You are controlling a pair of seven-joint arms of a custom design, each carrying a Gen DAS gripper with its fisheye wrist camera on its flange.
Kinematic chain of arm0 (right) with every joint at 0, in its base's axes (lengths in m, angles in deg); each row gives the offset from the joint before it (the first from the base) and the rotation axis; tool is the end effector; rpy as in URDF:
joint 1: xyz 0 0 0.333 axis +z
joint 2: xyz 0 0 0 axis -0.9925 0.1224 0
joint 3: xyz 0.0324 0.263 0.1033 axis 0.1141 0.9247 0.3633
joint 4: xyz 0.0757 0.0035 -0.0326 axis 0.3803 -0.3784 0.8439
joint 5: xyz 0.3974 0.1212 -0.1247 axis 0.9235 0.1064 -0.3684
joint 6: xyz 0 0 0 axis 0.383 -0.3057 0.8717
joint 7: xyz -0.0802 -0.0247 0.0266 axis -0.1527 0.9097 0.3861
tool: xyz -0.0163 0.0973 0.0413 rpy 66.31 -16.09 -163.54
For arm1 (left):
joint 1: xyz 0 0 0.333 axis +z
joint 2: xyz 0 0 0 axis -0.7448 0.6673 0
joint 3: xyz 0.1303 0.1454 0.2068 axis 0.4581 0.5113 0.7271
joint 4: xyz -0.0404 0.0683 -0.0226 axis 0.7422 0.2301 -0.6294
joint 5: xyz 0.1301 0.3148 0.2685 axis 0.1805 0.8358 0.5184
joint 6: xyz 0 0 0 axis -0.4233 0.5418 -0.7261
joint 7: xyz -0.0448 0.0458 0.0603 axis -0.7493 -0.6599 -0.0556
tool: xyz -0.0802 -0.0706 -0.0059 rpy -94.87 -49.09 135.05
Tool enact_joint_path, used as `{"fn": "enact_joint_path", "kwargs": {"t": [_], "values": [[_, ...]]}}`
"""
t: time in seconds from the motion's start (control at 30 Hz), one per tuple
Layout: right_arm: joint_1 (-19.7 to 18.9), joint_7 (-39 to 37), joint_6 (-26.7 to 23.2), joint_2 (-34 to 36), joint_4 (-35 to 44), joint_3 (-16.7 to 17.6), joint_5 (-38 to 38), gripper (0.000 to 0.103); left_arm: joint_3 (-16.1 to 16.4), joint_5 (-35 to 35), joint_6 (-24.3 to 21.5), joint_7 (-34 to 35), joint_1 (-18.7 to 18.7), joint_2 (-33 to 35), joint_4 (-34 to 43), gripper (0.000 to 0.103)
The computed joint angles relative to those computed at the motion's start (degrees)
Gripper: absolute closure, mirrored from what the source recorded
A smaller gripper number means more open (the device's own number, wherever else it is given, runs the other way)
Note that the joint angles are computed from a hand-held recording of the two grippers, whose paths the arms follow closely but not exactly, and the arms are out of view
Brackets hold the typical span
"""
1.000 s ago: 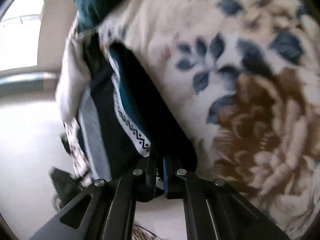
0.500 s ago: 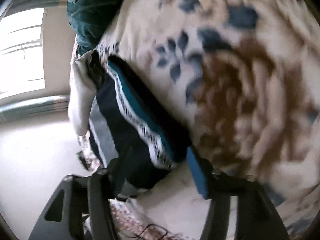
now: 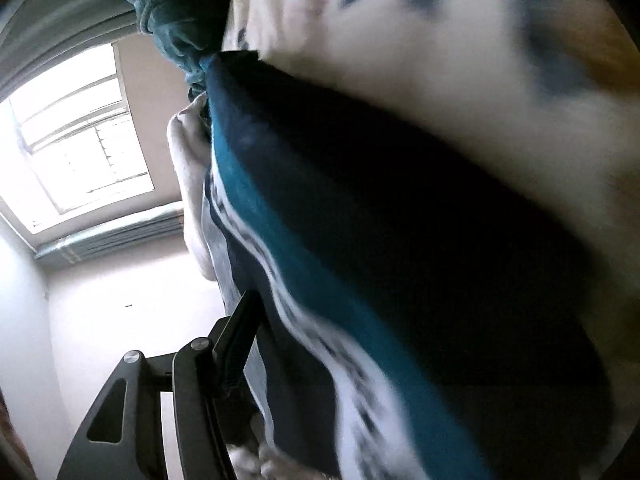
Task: Fold small clothes
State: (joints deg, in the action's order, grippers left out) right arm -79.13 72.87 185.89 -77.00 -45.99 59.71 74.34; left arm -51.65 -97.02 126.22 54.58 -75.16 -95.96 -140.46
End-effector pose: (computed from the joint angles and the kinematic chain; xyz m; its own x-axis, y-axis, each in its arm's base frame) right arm 0.5232 0.0600 0.3737 -0.2291 -0.3953 -0.8895 -0.9704 0.1643 0.1769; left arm 0.3800 -0.0675 0.4555 0.3803 -0.4206 0.8237 -0.5772 -0.8038 -0.1440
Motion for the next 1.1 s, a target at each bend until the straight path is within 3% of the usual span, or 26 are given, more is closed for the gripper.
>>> {"fn": "enact_joint_path", "kwargs": {"t": [0.03,0.07,0.13,0.27,0.47,0.57,0.73,0.83,0.97,1.0,1.1], "values": [[0.45,0.84,0.33,0.45,1.07,0.63,-0.97,0.076,-0.94,0.85,-1.19,0.0,0.7,0.76,1.06,0.06],[0.77,1.65,1.33,0.13,1.42,1.08,-1.54,0.076,-1.59,1.29,-1.15,0.16,1.08,1.06,1.65,0.068],[1.6,3.26,3.32,-1.16,1.79,1.79,-2.23,0.081,-3.48,1.95,-1.16,-1.03,2.82,0.44,2.4,0.072],[2.59,4.53,3.08,-4.1,4.04,1.36,-3.5,0.083,-4.27,3.94,-3.54,-0.37,4.18,-1.42,5.45,0.074],[5.22,6.44,4.47,-4.9,11.79,1.65,-3.22,0.083,-1.64,4.51,-6.52,5.12,3.36,1.47,15.51,0.074],[7.0,6.63,6.75,-2.23,18.77,2.69,-2.46,0.083,1.24,3.71,-8.61,10.27,2.57,5.58,22.89,0.074],[9.8,7.78,14.73,8.35,33.51,6.35,0.32,0.083,10.33,0.74,-12.93,23.28,-0.39,12.6,35.02,0.074],[11.15,8.58,20.97,15.26,40.68,9.3,1.56,0.083,18.34,-3.5,-16.95,32.24,-4.46,19.13,43.17,0.074],[12.56,10.49,28.46,26.31,50.15,13.88,-1.74,0.083,27.44,-9.85,-25.13,41.6,-7.61,29.3,51.8,0.074],[13.69,10.79,29.01,28.17,50.83,13.33,-2.23,0.083,29.89,-11.51,-28.34,43.61,-7.95,32.37,53.65,0.074],[14.16,15.66,30.67,34.86,55.33,15.61,-8.51,0.083,32.05,-14.73,-32.84,45.94,-6.67,37.62,54.86,0.074]]}}
